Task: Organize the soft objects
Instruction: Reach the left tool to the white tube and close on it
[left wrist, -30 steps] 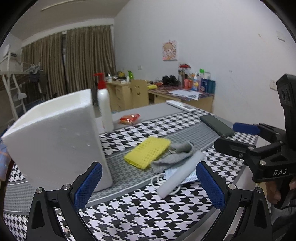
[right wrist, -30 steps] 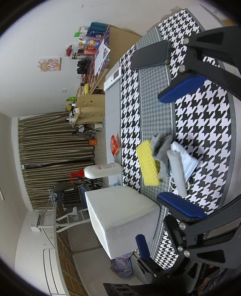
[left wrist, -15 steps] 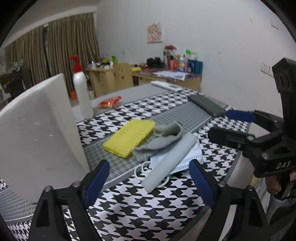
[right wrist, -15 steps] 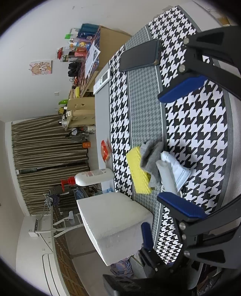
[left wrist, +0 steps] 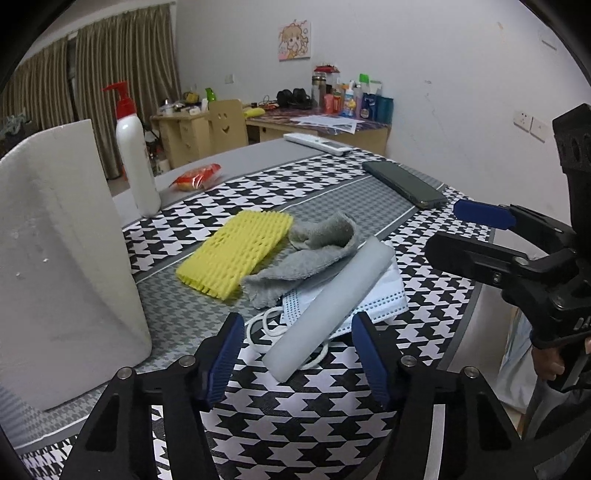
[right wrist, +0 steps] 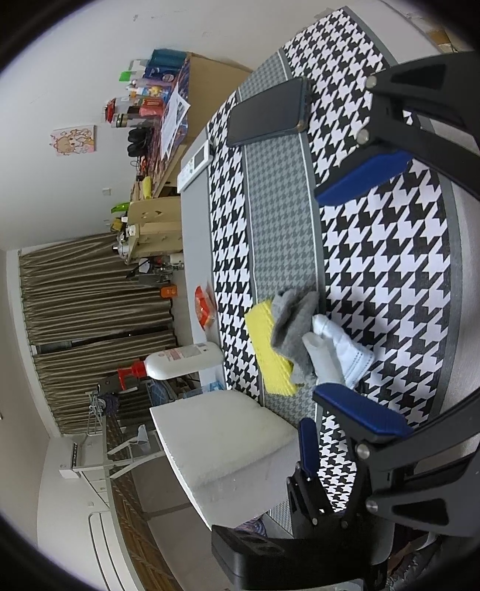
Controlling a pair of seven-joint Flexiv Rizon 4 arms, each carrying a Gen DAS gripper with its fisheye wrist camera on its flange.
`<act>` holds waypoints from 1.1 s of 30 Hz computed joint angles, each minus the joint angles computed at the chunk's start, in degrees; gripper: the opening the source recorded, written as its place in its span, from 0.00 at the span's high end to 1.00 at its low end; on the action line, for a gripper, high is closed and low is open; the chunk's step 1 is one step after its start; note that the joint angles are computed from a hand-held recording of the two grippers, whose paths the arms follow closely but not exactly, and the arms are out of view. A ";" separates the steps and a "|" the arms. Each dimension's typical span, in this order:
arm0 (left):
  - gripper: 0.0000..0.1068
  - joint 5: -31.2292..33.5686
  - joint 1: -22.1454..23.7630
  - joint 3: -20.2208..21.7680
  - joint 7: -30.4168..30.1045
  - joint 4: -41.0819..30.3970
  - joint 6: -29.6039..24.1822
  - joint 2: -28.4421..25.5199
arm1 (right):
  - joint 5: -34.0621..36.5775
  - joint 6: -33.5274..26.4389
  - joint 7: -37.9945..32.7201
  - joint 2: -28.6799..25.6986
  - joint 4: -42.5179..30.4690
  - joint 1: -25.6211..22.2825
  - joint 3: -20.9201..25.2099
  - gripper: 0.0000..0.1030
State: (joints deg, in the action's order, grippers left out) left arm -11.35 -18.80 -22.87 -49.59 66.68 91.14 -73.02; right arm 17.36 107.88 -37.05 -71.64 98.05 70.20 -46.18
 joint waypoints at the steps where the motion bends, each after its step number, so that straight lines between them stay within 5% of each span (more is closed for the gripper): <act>1: 0.49 0.01 -0.03 0.04 0.13 -0.21 -0.59 -0.03 | 0.02 0.00 0.01 0.00 -0.02 -0.02 0.05 0.04; 15: 0.75 -2.13 -2.56 3.56 0.46 -2.78 -6.72 -0.24 | 1.39 0.80 -0.29 0.30 1.00 -0.02 0.94 0.04; 24: 0.88 -1.52 -1.25 0.56 3.74 0.11 -5.96 0.73 | 2.25 1.14 0.26 0.42 2.21 0.75 0.49 0.04; 33: 0.89 -1.52 2.33 -5.06 6.05 4.77 -2.11 1.96 | 1.54 2.02 -1.29 1.85 0.90 -1.69 3.77 0.04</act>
State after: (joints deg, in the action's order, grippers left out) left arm -12.88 -16.47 -27.93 -43.53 71.45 89.03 -71.06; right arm 18.90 109.90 -38.34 -69.79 98.96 68.51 -42.41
